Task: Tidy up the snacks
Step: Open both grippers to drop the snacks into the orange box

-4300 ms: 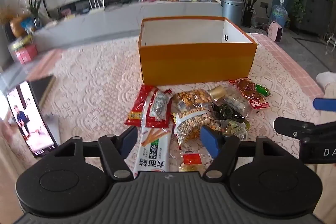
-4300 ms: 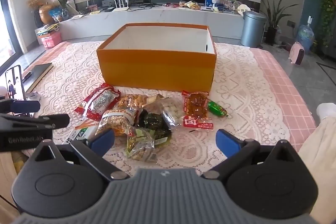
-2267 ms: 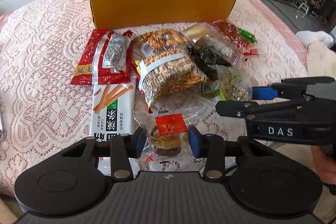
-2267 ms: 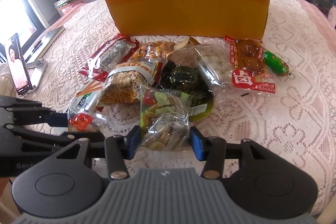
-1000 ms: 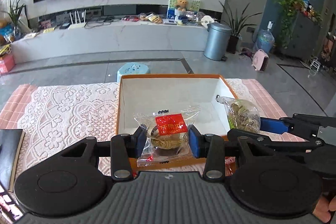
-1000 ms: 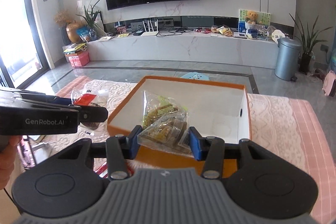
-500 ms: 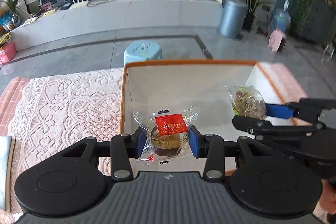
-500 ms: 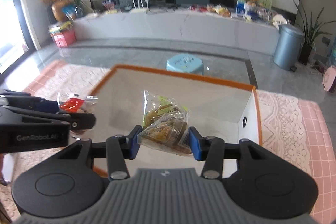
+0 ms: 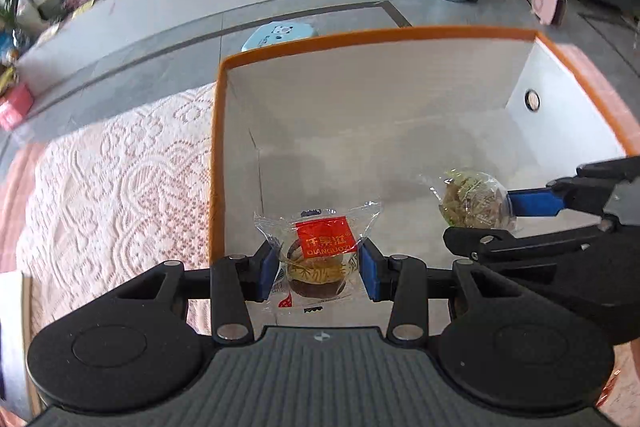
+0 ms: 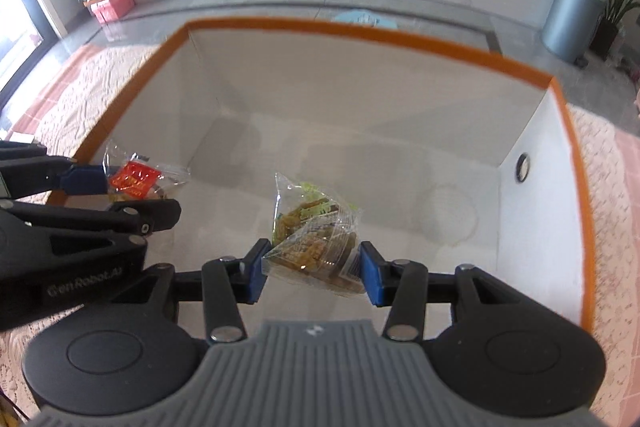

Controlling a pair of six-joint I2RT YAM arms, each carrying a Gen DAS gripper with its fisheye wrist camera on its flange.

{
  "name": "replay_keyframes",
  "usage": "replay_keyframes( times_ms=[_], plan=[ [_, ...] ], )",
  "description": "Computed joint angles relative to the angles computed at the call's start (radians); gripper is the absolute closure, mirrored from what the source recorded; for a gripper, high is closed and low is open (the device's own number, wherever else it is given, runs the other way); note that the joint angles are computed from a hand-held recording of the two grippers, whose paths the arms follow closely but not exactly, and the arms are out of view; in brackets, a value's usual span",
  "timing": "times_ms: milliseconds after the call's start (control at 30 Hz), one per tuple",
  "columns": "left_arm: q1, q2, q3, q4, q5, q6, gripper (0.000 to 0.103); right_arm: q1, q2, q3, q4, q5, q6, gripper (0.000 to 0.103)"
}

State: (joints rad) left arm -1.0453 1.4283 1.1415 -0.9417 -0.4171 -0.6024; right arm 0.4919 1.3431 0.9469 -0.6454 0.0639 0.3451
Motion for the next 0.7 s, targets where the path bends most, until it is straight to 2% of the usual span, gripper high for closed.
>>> replay_keyframes(
  times_ms=[333,467,567,633,700],
  plan=[
    [-0.05,0.031,0.048,-0.073,-0.009,-0.054,0.05,0.006,0.081,0.053,-0.077,-0.023,0.016,0.056],
    [0.002,0.021,0.061,-0.062,0.019,-0.023,0.046,0.003,0.056,0.063,-0.12,-0.012,0.017,0.055],
    [-0.011,-0.001,0.065,-0.079,-0.014,-0.035,0.04,0.015,0.028,0.068,-0.144,0.018,0.018,0.047],
    [-0.02,-0.011,0.076,-0.093,-0.035,-0.044,0.031,0.024,0.013,0.078,-0.167,0.048,0.025,0.039],
    [-0.024,-0.034,0.079,-0.103,-0.037,-0.051,0.028,0.025,-0.006,0.086,-0.192,0.069,0.04,0.035]
  ],
)
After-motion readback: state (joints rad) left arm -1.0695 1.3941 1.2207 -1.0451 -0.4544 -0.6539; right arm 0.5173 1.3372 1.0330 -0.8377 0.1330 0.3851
